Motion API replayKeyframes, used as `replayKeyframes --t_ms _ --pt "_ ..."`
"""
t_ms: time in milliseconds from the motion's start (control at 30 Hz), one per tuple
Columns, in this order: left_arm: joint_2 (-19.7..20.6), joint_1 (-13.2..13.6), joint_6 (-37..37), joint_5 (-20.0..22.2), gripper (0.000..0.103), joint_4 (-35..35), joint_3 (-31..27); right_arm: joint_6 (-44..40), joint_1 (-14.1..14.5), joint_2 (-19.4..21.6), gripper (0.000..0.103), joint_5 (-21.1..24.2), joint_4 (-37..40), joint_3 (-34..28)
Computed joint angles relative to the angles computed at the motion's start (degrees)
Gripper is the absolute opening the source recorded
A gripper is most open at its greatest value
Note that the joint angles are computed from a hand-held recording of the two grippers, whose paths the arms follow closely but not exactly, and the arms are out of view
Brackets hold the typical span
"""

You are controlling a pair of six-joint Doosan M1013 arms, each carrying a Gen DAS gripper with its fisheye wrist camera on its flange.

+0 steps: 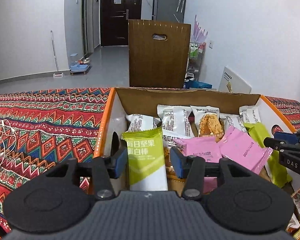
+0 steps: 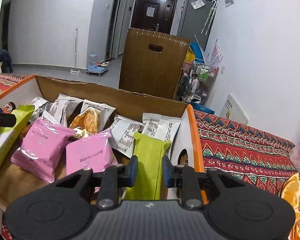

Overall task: Organize snacks
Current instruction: 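Lower both green packets into the box and open both tools, then withdraw both tools from the box back over the snack pile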

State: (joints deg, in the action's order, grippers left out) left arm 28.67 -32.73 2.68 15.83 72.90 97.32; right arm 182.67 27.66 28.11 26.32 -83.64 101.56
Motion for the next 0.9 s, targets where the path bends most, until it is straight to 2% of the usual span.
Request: replayKeyframes --t_ms 133,233,367,433,500,533,600,667,900 --pt "-0.29 -0.16 -1.42 0.3 0.053 1.73 0.22 1.62 0.0 -0.6 0.027 -0.63 -1.26 0.4" --pt "-1.27 -0.36 -10.98 -0.29 0.062 10.94 1.66 6.93 -0.07 -1.78 0.03 -2.34 -5.81 1.36" --pt "-3.1 -1.06 -19.96 0.51 0.07 19.97 3.42 15.27 0.13 -3.62 0.043 -3.15 -12.91 2.94" --pt "-4.29 -1.51 -25.95 0.94 0.072 26.69 4.59 19.57 0.67 -4.76 0.057 -2.31 -17.27 4.0" --pt "-5.63 -2.09 -31.94 2.0 0.079 34.03 6.04 26.03 1.31 -6.12 0.087 -0.59 -23.65 5.46" --pt "-6.38 -2.55 -34.78 3.0 0.084 37.2 6.86 28.89 1.82 -6.8 0.091 1.14 -26.09 6.21" --pt "-7.74 -3.38 -38.53 4.6 0.09 41.16 8.32 32.68 2.67 -8.38 0.092 3.91 -29.09 7.69" --pt "-9.28 -4.25 -41.48 6.03 0.096 43.49 9.92 34.09 3.17 -10.11 0.092 4.05 -29.91 8.94" --pt "-15.08 -7.71 -46.43 10.84 0.102 47.68 16.01 36.35 6.63 -15.62 0.092 8.02 -30.92 14.26"
